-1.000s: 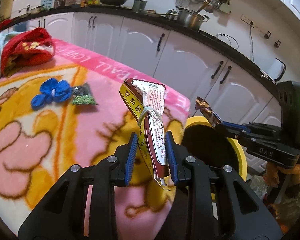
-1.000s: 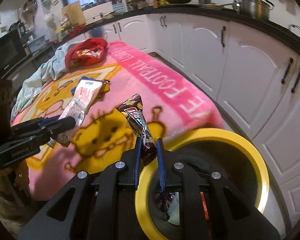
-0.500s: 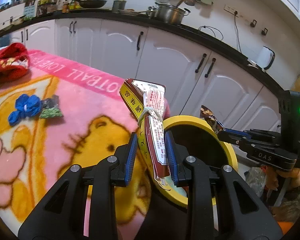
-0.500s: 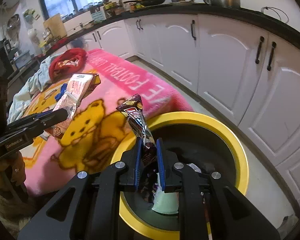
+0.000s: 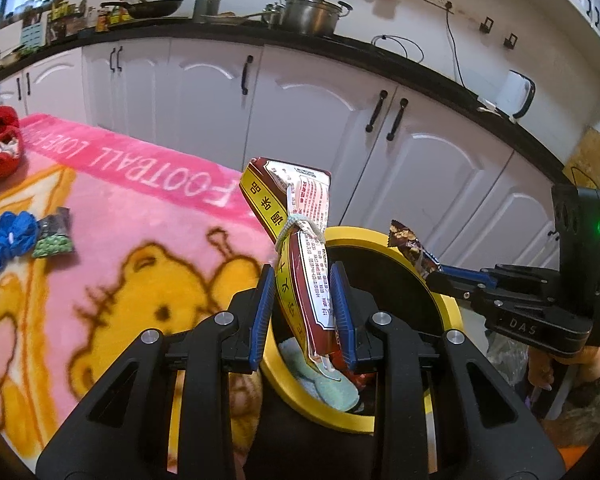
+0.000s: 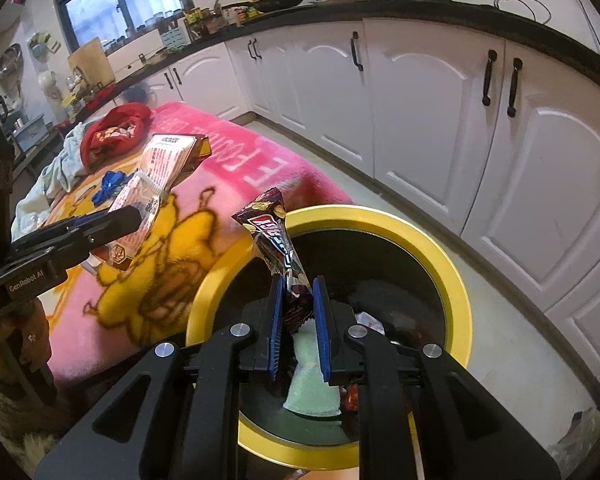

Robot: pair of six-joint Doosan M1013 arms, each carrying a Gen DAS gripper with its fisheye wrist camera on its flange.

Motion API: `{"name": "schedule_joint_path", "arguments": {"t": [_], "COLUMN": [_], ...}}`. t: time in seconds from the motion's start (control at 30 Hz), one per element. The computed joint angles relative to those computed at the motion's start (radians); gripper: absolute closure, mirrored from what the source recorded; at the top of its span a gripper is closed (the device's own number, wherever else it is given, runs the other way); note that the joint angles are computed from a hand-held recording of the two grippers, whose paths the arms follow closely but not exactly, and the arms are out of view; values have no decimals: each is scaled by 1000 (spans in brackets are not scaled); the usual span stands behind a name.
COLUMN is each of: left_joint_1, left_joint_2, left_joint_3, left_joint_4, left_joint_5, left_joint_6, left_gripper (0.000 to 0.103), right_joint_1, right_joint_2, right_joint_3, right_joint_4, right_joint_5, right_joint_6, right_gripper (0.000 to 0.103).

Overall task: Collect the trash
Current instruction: 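Carry the snack packet and chocolate wrapper over the yellow bin, then open both tools to drop the snack packet and chocolate wrapper into the bin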

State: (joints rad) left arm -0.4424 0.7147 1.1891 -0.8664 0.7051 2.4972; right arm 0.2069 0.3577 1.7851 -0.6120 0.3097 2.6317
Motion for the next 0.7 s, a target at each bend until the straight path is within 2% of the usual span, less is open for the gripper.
{"name": "schedule_joint_path", "arguments": {"t": [0.7], "left_joint_1": [-44], "left_joint_2": [53], "left_joint_3": [-52], "left_joint_4": [97], "left_joint_5": [69], "left_joint_6": [-55], "left_gripper": [81], "right_joint_1": [-34], "right_joint_2": [15], "right_joint_3": [39], "right_joint_4": [119], "right_joint_5": [14], "right_joint_6": [-52], "right_gripper": [88]}}
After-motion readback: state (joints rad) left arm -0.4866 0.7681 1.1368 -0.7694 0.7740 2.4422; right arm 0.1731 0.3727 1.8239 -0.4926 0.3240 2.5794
